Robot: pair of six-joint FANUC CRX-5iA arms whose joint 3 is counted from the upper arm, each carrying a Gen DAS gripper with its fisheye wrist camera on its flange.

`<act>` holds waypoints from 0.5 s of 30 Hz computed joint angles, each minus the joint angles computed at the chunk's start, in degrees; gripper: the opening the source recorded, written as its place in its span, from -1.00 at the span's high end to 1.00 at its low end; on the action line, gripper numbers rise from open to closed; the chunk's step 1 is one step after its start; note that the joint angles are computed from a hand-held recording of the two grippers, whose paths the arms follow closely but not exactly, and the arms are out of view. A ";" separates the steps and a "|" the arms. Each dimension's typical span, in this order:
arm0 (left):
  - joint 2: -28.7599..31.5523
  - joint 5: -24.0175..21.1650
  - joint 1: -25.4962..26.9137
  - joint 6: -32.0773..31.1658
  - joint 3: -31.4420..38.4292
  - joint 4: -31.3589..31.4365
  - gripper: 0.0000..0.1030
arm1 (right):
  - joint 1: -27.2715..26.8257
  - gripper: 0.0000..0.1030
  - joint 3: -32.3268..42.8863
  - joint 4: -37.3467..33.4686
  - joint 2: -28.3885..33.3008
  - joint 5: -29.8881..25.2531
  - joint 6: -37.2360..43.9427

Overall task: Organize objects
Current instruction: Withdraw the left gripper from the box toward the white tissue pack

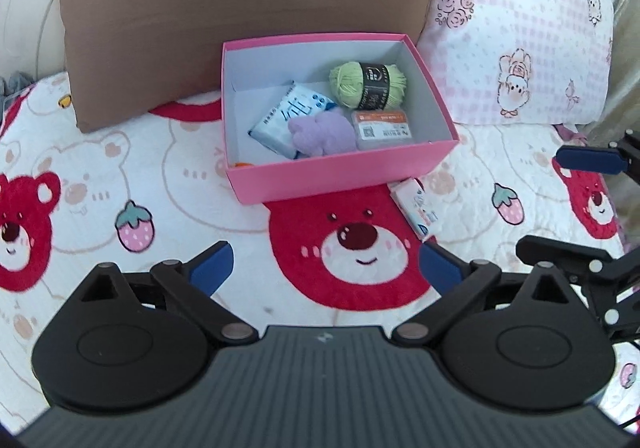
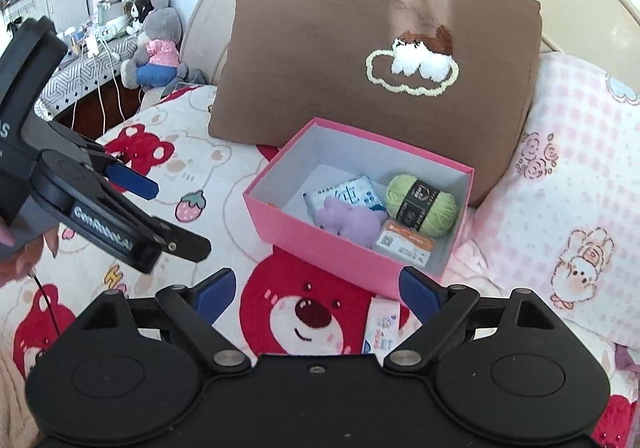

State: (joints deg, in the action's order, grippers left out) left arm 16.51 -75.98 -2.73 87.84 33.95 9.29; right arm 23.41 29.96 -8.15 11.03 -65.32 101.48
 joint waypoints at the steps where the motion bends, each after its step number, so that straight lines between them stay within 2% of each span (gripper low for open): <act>1: -0.26 0.11 -0.03 -0.44 -0.52 0.37 -0.95 | -0.17 -0.77 -0.37 -0.14 -0.32 -0.15 0.16; 6: -0.91 -0.55 -1.07 -0.31 -1.40 -0.58 -0.95 | -1.30 -0.77 -2.58 -1.54 -1.95 -0.09 0.64; 15: -1.64 0.89 -2.23 0.47 -4.78 0.61 -0.95 | -3.03 -0.77 -6.87 -4.37 -3.43 1.00 1.36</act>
